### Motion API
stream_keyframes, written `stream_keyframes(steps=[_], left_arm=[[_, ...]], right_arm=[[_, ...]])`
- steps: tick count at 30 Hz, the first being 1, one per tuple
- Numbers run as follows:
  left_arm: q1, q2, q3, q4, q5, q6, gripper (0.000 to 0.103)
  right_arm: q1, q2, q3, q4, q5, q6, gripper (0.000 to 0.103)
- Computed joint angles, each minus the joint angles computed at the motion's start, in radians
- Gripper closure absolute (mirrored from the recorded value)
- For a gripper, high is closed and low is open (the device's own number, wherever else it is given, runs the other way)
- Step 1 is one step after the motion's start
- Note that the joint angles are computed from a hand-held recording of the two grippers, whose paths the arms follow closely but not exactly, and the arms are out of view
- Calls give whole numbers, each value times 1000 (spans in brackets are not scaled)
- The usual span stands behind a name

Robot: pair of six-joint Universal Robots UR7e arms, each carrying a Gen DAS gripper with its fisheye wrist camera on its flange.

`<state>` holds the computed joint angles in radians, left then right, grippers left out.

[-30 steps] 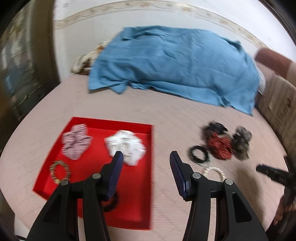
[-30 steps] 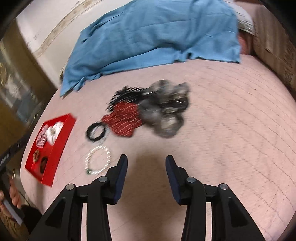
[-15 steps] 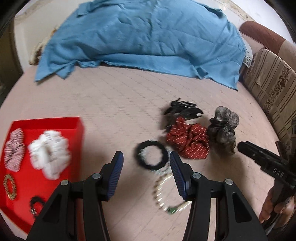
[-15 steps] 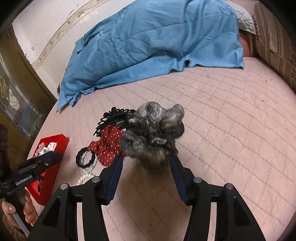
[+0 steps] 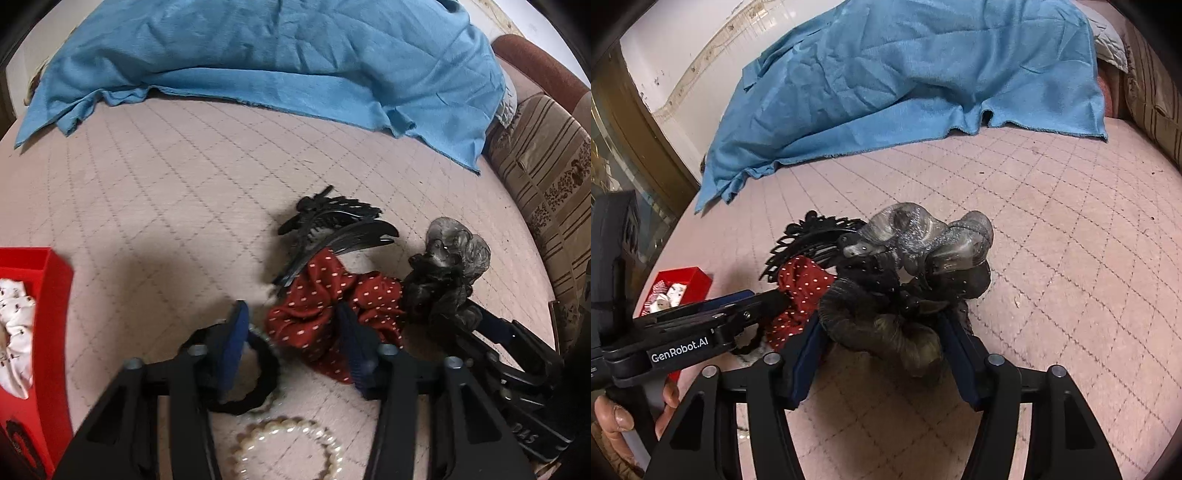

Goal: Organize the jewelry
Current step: 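Grasp the grey sheer scrunchie with the right tool while the left tool grasps the red polka-dot scrunchie, then carry the red polka-dot scrunchie in the left tool while the right tool carries the grey scrunchie to the tray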

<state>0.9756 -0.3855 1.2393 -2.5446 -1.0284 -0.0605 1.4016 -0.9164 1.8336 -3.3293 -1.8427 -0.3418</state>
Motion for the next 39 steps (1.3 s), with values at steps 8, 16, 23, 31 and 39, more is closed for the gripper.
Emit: stream_keyframes(steps=[8,16,23,31,39], left_arm=[[-18,-18,29,-1,-20,4,96],[-48,-176,209,-137,-77,15,96],[-64,-327,370,-245,-83,20,96],[-26,-467,496,-335,2,7,95],[74,-563,535,-362,32,-45,95]], right_arm=[[-6,-36,30,-1,23,21,88],[26,-110,109,-36,41,32,90],[72,-156,162,-45,50,52,90],[174,-134,174,-37,12,19,90],[270,-32,105,14,-12,-1,90]])
